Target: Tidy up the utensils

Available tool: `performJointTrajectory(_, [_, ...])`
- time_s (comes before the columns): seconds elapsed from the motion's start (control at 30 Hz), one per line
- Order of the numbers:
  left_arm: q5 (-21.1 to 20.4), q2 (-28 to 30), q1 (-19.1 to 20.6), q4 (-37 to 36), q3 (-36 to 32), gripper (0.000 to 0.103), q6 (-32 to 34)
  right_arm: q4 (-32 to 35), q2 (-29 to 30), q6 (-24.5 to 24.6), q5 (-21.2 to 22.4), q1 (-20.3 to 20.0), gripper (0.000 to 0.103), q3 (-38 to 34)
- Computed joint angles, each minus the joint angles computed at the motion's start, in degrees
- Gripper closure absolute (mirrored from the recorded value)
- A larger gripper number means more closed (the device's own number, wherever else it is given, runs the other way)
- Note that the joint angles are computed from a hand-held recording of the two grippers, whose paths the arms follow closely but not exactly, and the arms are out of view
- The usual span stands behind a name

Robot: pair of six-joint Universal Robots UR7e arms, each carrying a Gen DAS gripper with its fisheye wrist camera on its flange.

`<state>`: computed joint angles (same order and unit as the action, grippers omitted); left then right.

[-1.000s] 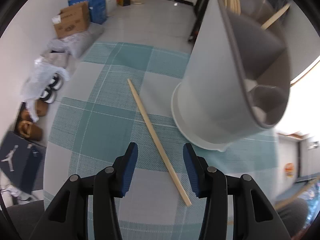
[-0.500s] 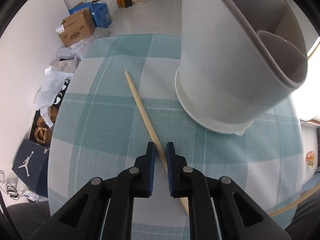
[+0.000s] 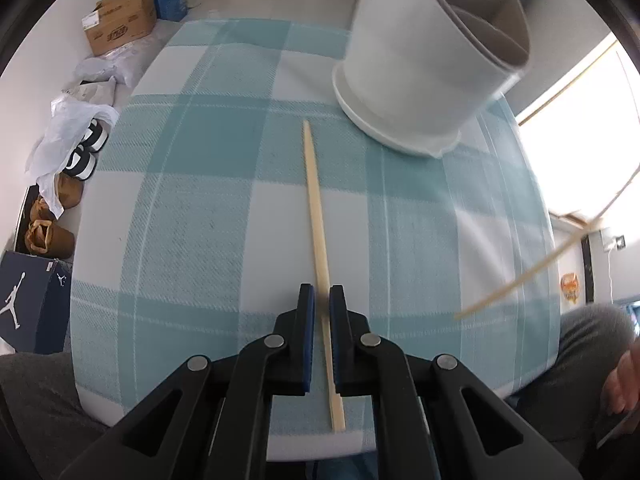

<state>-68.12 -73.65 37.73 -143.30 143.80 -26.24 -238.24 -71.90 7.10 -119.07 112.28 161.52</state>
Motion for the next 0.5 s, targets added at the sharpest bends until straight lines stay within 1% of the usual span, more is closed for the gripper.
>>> performJointTrajectory(0.1, [2.0,2.7,0.0,-1.5,-1.9,0.099,1.2,0.1,0.0,0.1,0.2,-0.4,0.097,0.0])
performJointTrajectory(0.13, [3.3,4.3,-0.3,-1.6,-2.6,0.099,1.6,0.1,-0.1,0.2,0.1,-0.3,0.097,0.0])
performJointTrajectory(0.2, [4.5,7.2,-1.1,-2.1,-3.4,0.099,1.5,0.1,-0.2,0.3,0.0,-0.4,0.097,0.1])
performJointTrajectory(0.23, [5.1,7.8,-1.3,-3.4,-3.4,0.098,1.7,0.0,-0.2,0.3,-0.1,-0.4,0.097,0.1])
performJointTrajectory(0.37, [7.3,11.0,-0.8,-1.4,-6.3,0.098,1.8,-0.5,0.1,0.4,-0.2,-0.3,0.097,0.2])
performJointTrajectory(0.43, [7.4,11.4,-1.3,-0.4,-6.8,0.098,1.1,-0.5,0.5,0.5,-0.2,-0.2,0.097,0.0])
performJointTrajectory(0.5, [7.2,11.9,-0.8,-0.2,-7.6,0.097,1.2,-0.2,0.6,0.3,-0.1,0.0,0.097,-0.1])
